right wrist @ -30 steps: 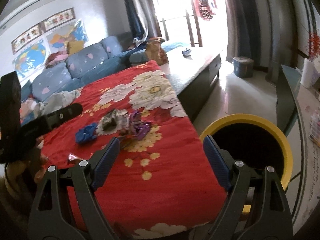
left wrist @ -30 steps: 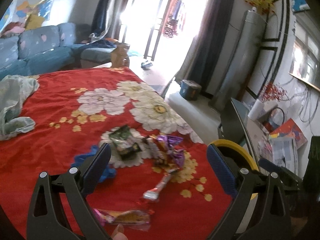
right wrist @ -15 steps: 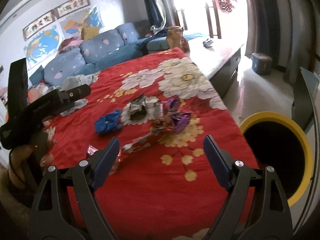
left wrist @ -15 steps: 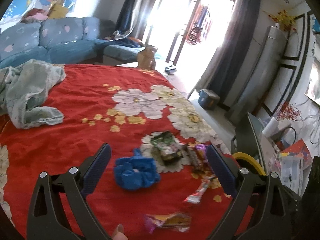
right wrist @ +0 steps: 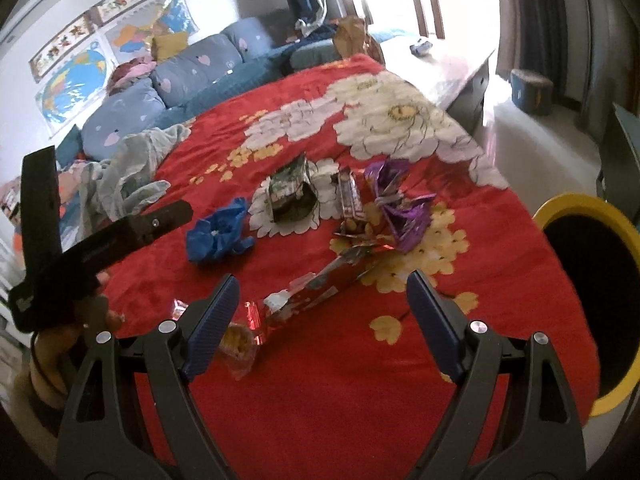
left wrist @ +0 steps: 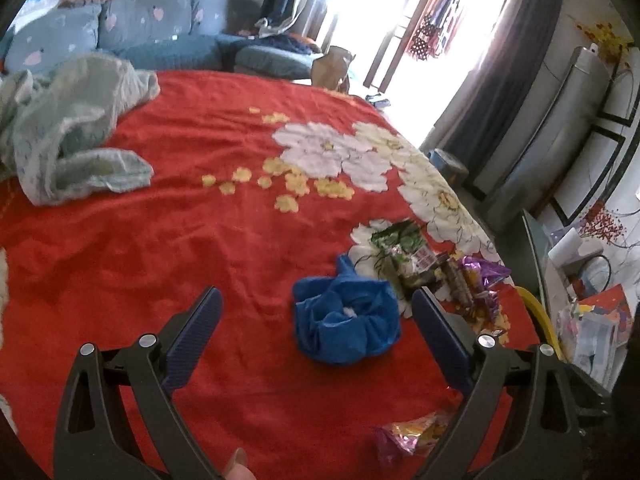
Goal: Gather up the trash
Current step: 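Grasp the blue plastic bag with the left tool while the right tool grasps the red wrapper, then carry the blue bag in the left tool while the right tool carries the red wrapper over the bin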
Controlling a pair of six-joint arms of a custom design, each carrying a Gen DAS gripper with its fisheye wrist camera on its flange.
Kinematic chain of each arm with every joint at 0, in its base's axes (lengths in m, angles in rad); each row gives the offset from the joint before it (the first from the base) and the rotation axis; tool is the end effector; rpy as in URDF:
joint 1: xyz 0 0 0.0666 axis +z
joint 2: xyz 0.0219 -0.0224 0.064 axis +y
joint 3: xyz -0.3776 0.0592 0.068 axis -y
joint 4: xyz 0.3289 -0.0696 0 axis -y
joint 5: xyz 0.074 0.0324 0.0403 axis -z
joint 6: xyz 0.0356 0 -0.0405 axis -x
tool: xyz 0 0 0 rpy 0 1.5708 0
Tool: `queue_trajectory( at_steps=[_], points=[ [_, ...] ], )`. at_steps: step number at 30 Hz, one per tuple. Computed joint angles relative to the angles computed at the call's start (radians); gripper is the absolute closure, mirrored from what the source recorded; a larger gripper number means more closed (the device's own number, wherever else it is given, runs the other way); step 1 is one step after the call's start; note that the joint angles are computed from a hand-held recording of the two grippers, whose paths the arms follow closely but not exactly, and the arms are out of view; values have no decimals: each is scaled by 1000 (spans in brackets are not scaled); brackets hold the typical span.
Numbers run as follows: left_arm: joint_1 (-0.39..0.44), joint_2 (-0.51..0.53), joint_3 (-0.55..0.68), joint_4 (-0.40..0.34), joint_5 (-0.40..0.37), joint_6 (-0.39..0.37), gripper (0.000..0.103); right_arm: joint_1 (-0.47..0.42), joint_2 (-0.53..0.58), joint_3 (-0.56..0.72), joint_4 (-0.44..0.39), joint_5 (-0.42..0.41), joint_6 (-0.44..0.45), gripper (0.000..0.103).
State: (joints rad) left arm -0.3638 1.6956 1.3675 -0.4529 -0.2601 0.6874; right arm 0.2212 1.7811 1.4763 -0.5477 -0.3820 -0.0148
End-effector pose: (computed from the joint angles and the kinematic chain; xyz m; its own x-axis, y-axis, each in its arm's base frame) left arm 0.4934 -0.1785 0.3144 -0.6184 -0.4207 -0.6638 -0.2836 0.9072 -0.3107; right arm 0.5350 0.1335 0.3063 -0.7411 -0.1526 -0.6539 -0.4320 0.8538 0.2904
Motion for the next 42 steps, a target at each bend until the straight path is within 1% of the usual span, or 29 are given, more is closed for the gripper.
queue_trajectory(
  at_steps=[4,6,7,9,10,11,12,13,14,15,18,22,26,33,34,35,42],
  points=[
    [16,22,-10,21,59,16,23,14,35,30,-17,14,-11,29],
    [22,31,-13,32,84,26,30,17,46,40,-22,13,-16,31],
    [23,36,-10,32,88,28,32,18,55,50,-31,14,-21,34],
    [23,46,-7,33,96,24,42,16,68,62,-46,1,-25,40],
    [22,50,-4,32,97,22,44,16,75,68,-58,-5,-25,45],
    [21,54,-2,30,98,20,49,15,81,70,-66,-13,-24,51],
    [21,58,0,32,100,17,53,16,85,72,-69,-16,-22,54],
    [21,58,-3,37,103,15,55,17,85,69,-69,-15,-16,63],
    [22,58,-4,42,108,14,60,16,83,64,-67,-18,-10,71],
    [24,58,-7,47,114,14,67,13,80,60,-66,-33,-6,71],
    [23,50,-18,67,124,5,80,3,69,45,-55,-58,-4,74],
    [10,33,-23,83,103,-17,89,-11,49,28,-45,-94,0,75],
    [-2,0,-36,113,83,-28,91,-22,26,16,-26,-109,5,77],
    [-20,-49,-39,136,57,-54,92,-44,12,22,-22,-133,7,81],
    [-23,-53,-39,137,54,-58,92,-48,7,21,-19,-140,7,85],
    [-28,-58,-36,138,50,-63,92,-52,6,25,-24,-149,11,94],
    [-55,-69,-18,132,40,-81,92,-74,-3,29,-17,-162,15,96]
  ],
)
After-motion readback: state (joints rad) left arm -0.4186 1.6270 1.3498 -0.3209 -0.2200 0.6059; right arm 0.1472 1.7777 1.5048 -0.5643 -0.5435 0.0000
